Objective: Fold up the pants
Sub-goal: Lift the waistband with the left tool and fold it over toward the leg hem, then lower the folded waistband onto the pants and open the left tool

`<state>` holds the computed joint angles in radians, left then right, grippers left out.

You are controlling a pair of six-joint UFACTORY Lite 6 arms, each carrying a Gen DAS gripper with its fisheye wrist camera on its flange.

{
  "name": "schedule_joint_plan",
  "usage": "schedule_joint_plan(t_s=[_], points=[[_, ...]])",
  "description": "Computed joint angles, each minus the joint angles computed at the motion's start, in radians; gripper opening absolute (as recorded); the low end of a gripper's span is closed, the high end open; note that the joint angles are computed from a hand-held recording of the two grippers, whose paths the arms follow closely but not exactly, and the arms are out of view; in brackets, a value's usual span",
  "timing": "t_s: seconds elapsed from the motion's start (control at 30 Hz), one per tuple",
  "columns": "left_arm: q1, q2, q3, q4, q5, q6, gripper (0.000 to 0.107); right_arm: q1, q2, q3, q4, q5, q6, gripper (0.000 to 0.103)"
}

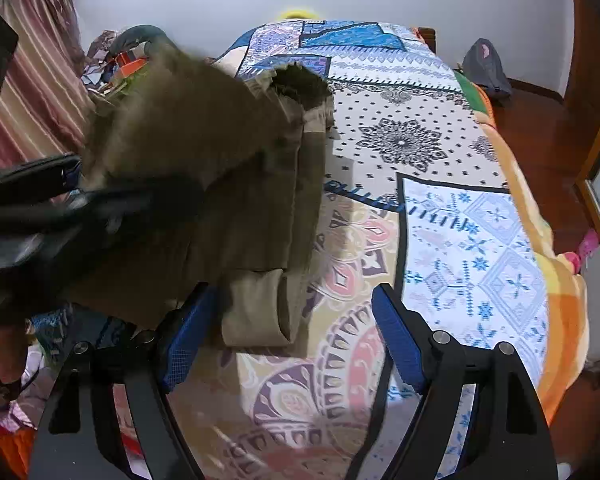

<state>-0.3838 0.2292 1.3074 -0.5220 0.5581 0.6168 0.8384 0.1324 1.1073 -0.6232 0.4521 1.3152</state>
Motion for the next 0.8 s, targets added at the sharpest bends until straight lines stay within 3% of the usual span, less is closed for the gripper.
schedule_joint_plan(t_s=[0.1, 0.37, 0.57, 0.8], points=[[-0.018, -0.042, -0.029, 0.032, -0.018, -0.016, 0.064, 0.007, -0.047, -0.034, -0.017, 0.034, 0.022, 0.078], [0.060, -0.202, -0.073, -0.107, 0.046, 0.156, 0.069, 0.037, -0.151, -0.073, -0.063, 0.123, 0.075, 0.078], [0.157, -0.147, -0.057, -0.009, 0.023, 0.136, 0.071, 0.068, -0.173, -0.014, -0.133, 0.163, 0.124, 0.078], [0.198, -0.138, -0.227, 0.094, -0.120, 0.077, 0.076, 0.074, -0.060, 0.105, -0.198, 0.126, 0.164, 0.078]])
